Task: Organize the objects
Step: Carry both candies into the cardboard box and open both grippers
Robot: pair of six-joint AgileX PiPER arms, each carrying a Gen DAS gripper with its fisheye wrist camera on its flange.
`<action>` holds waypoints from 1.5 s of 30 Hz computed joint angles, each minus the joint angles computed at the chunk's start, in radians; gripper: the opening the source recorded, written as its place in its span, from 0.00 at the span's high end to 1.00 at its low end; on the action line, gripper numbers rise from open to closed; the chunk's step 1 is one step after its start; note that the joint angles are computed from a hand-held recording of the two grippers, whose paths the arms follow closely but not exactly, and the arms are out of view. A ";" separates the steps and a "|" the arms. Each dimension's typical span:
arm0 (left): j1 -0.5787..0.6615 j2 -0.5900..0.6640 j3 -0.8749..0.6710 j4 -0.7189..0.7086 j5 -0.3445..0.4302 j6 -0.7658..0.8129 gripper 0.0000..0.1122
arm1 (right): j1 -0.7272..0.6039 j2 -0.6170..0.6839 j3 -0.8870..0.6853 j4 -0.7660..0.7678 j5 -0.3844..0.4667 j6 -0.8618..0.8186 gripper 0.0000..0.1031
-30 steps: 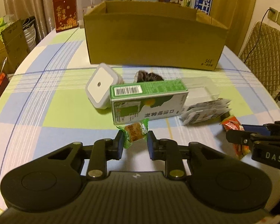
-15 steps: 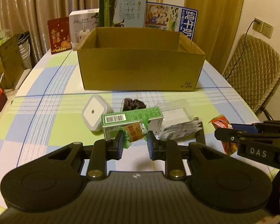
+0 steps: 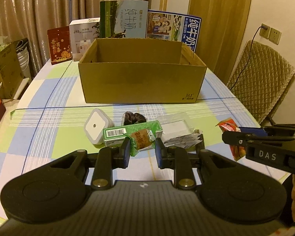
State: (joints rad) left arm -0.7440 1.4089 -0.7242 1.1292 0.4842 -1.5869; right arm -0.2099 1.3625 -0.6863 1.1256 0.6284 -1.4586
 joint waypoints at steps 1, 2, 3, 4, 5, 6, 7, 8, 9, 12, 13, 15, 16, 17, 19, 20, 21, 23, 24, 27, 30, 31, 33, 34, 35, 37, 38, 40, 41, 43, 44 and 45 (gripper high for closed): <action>0.007 -0.003 -0.009 -0.008 -0.004 0.018 0.81 | 0.002 0.005 -0.013 -0.002 0.001 0.009 0.76; 0.013 -0.004 -0.018 -0.013 -0.005 0.034 0.81 | 0.004 0.012 -0.032 -0.005 0.004 0.021 0.76; 0.021 -0.004 -0.029 -0.020 -0.008 0.056 0.81 | 0.009 0.022 -0.053 -0.006 0.005 0.033 0.76; 0.041 -0.003 -0.047 -0.039 -0.020 0.097 0.81 | 0.015 0.033 -0.078 -0.009 0.005 0.046 0.76; 0.058 -0.001 -0.062 -0.053 -0.031 0.130 0.81 | 0.023 0.047 -0.108 -0.015 0.006 0.063 0.76; 0.078 0.004 -0.081 -0.072 -0.044 0.170 0.81 | 0.031 0.063 -0.140 -0.019 0.010 0.077 0.76; 0.102 0.012 -0.105 -0.094 -0.057 0.217 0.81 | 0.044 0.083 -0.180 -0.029 0.013 0.100 0.76; 0.123 0.020 -0.128 -0.118 -0.069 0.263 0.81 | 0.051 0.104 -0.218 -0.033 0.018 0.113 0.76; 0.147 0.029 -0.152 -0.147 -0.085 0.311 0.81 | 0.063 0.125 -0.256 -0.039 0.020 0.130 0.76; 0.222 0.073 -0.247 -0.299 -0.127 0.519 0.81 | 0.101 0.206 -0.398 -0.078 0.029 0.209 0.76; 0.251 0.099 -0.290 -0.364 -0.139 0.606 0.81 | 0.107 0.235 -0.447 -0.093 0.040 0.236 0.76; 0.294 0.144 -0.365 -0.475 -0.149 0.757 0.81 | 0.128 0.303 -0.560 -0.139 0.062 0.308 0.76; 0.318 0.172 -0.408 -0.544 -0.150 0.838 0.81 | 0.140 0.339 -0.617 -0.167 0.072 0.348 0.76; 0.343 0.207 -0.462 -0.628 -0.145 0.933 0.81 | 0.151 0.374 -0.675 -0.193 0.081 0.386 0.76; 0.381 0.268 -0.560 -0.760 -0.125 1.086 0.81 | 0.170 0.439 -0.780 -0.237 0.097 0.445 0.76; 0.394 0.298 -0.605 -0.802 -0.114 1.142 0.81 | 0.179 0.470 -0.830 -0.254 0.104 0.471 0.76; 0.408 0.330 -0.656 -0.854 -0.099 1.206 0.81 | 0.186 0.501 -0.878 -0.270 0.112 0.496 0.76; 0.431 0.399 -0.761 -0.934 -0.067 1.301 0.81 | 0.201 0.570 -0.985 -0.309 0.133 0.559 0.76; 0.438 0.430 -0.807 -0.959 -0.052 1.333 0.81 | 0.207 0.602 -1.036 -0.327 0.144 0.588 0.76; 0.456 0.513 -0.926 -1.043 -0.015 1.421 0.81 | 0.218 0.690 -1.166 -0.363 0.174 0.668 0.76; 0.463 0.590 -1.033 -1.074 0.017 1.464 0.81 | 0.225 0.771 -1.289 -0.401 0.202 0.742 0.76; 0.467 0.616 -1.066 -1.086 0.027 1.476 0.80 | 0.227 0.805 -1.341 -0.417 0.216 0.778 0.76; 0.473 0.674 -1.131 -1.088 0.029 1.468 0.78 | 0.228 0.866 -1.428 -0.434 0.240 0.846 0.76; 0.475 0.696 -1.155 -1.084 0.029 1.462 0.70 | 0.224 0.908 -1.483 -0.420 0.261 0.869 0.74; 0.478 0.726 -1.190 -1.082 0.041 1.451 0.63 | 0.219 0.958 -1.559 -0.414 0.305 0.903 0.61; 0.486 0.760 -1.228 -1.088 0.055 1.444 0.62 | 0.215 1.034 -1.680 -0.442 0.367 0.996 0.44; 0.490 0.766 -1.235 -1.089 0.058 1.445 0.62 | 0.210 1.040 -1.681 -0.427 0.365 0.991 0.44; 0.496 0.745 -1.190 -1.084 0.026 1.444 0.59 | 0.204 0.999 -1.592 -0.401 0.316 0.927 0.44; 0.501 0.725 -1.153 -1.085 0.003 1.449 0.56 | 0.200 0.974 -1.541 -0.391 0.290 0.897 0.44; 0.511 0.693 -1.094 -1.090 -0.028 1.451 0.55 | 0.193 0.930 -1.450 -0.369 0.253 0.853 0.43; 0.518 0.681 -1.072 -1.100 -0.035 1.455 0.55 | 0.188 0.906 -1.402 -0.354 0.237 0.825 0.43; 0.524 0.665 -1.047 -1.101 -0.040 1.450 0.55 | 0.185 0.884 -1.359 -0.345 0.218 0.801 0.42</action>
